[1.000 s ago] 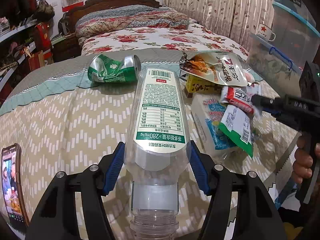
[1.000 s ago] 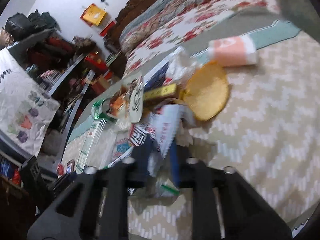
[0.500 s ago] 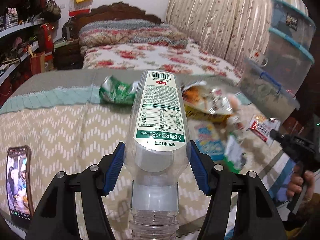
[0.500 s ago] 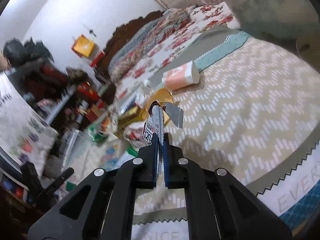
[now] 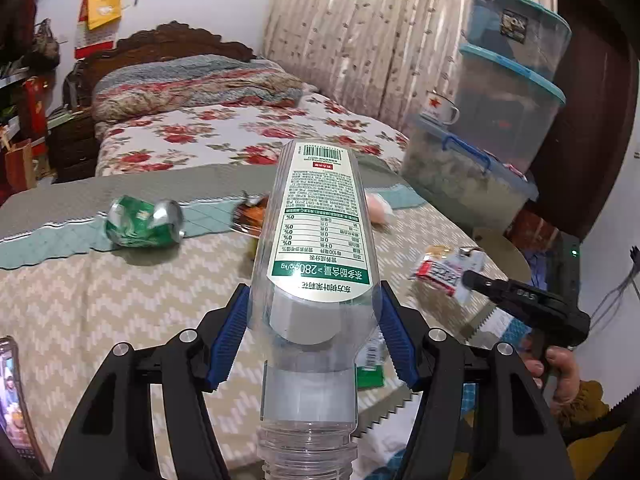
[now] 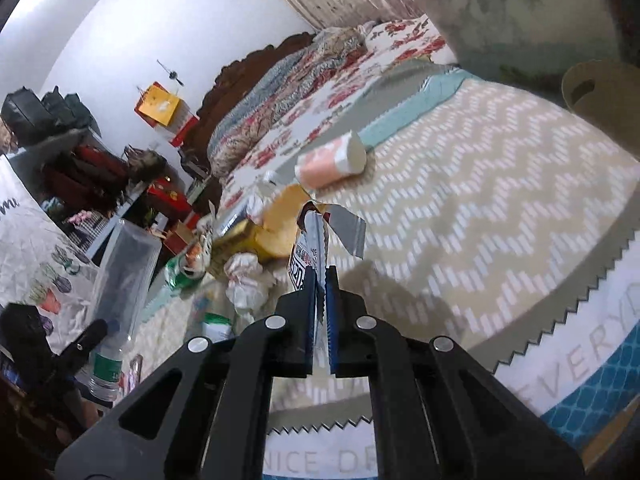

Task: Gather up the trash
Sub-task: 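Carry bottle and wrapper in both tools toward the beige bin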

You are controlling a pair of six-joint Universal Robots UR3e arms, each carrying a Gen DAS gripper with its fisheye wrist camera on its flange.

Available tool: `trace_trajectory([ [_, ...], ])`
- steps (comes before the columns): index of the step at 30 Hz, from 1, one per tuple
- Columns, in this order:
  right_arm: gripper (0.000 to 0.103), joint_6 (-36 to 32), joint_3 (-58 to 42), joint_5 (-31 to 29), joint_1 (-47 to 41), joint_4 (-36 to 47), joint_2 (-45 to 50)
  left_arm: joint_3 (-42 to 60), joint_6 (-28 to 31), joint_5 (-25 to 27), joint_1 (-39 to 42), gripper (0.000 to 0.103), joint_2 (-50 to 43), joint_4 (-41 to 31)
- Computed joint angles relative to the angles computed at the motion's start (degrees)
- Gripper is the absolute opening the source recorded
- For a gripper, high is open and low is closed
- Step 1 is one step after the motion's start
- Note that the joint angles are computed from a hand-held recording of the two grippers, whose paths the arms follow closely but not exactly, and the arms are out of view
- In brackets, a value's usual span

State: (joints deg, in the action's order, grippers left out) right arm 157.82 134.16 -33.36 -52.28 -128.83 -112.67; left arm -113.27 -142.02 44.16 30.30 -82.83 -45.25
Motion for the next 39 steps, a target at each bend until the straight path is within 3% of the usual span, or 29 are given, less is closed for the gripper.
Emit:
trace_trajectory([
  [39, 0.007, 4.86, 0.35, -4.06, 3.38, -5.92, 2.57, -0.17, 3.56, 0.49, -3.31, 0.060, -1.43, -3.15],
])
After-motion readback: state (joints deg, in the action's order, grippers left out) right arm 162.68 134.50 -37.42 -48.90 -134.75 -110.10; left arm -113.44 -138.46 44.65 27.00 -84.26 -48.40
